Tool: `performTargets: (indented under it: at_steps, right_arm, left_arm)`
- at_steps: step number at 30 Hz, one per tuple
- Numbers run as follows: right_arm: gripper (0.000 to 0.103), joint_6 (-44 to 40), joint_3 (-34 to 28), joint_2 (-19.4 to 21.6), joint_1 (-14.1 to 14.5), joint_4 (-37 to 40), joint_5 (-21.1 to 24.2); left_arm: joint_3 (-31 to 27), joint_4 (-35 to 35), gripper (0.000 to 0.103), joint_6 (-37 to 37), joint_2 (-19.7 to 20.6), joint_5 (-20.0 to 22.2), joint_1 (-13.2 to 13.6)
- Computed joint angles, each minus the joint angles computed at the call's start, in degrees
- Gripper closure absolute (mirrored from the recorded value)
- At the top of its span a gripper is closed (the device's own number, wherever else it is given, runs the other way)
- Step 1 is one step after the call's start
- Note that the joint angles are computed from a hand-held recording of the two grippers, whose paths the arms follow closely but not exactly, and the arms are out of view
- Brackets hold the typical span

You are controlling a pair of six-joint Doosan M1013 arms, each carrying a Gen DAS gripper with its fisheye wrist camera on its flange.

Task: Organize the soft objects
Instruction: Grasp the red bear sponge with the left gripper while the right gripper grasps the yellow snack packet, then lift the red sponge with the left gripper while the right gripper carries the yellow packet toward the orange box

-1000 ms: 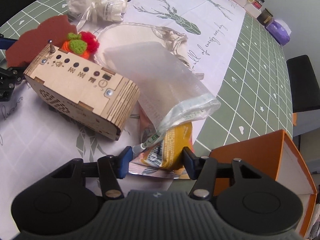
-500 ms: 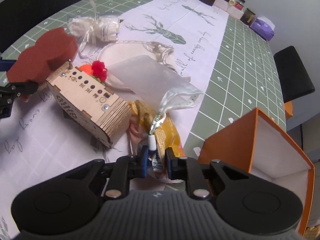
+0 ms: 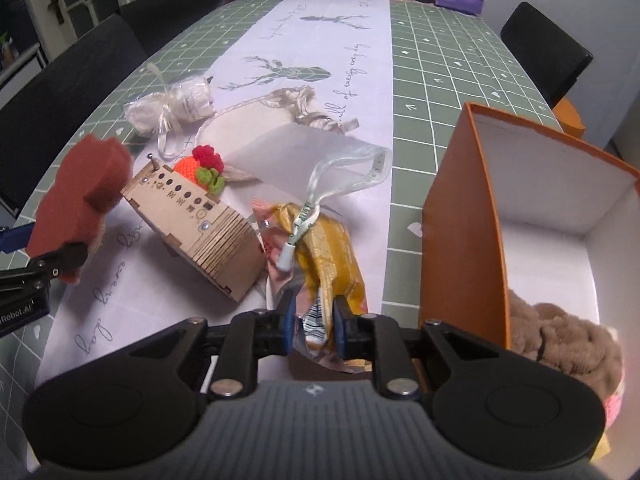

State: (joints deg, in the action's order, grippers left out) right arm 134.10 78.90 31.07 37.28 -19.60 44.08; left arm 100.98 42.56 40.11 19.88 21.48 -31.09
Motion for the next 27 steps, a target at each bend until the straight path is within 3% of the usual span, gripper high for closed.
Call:
performTargets:
  at_steps: [6, 7, 9, 11, 19, 24, 27]
  right_arm:
    - [0.077, 1.8, 1.9, -0.8, 0.7, -0.4, -3.5]
    - [0.074, 2.9, 2.1, -0.9, 1.2, -2.4, -3.5]
    - [0.052, 5.8, 3.0, -1.3, 2.1, -7.4, -4.6]
    - [0.047, 12.3, 4.2, -1.6, 3.3, -15.5, -5.1]
    - [0.047, 34.1, 8.0, 0.2, 6.0, -39.0, -4.3]
    - [0.04, 41.0, 9.2, 0.6, 5.6, -42.9, -5.7]
    - [0.038, 42.6, 9.7, 0.7, 5.0, -42.5, -7.8]
  left_arm:
    - [0.6, -2.9, 0.039, 2.6, -0.3, 0.0, 0.2]
    - [0.7, -3.5, 0.039, 3.1, -0.3, 0.3, 0.2]
    - [1.0, -3.6, 0.039, 2.6, -0.5, 0.5, 0.2]
    - [1.3, -3.7, 0.039, 1.7, -0.4, -0.2, 0.3]
    - [1.9, -0.5, 0.031, -2.0, 1.1, -0.7, 0.1]
    - [2.6, 5.3, 0.02, -7.7, 1.5, -2.0, 0.0]
    - [2.5, 4.7, 0.017, -8.0, 1.9, -2.3, 0.2]
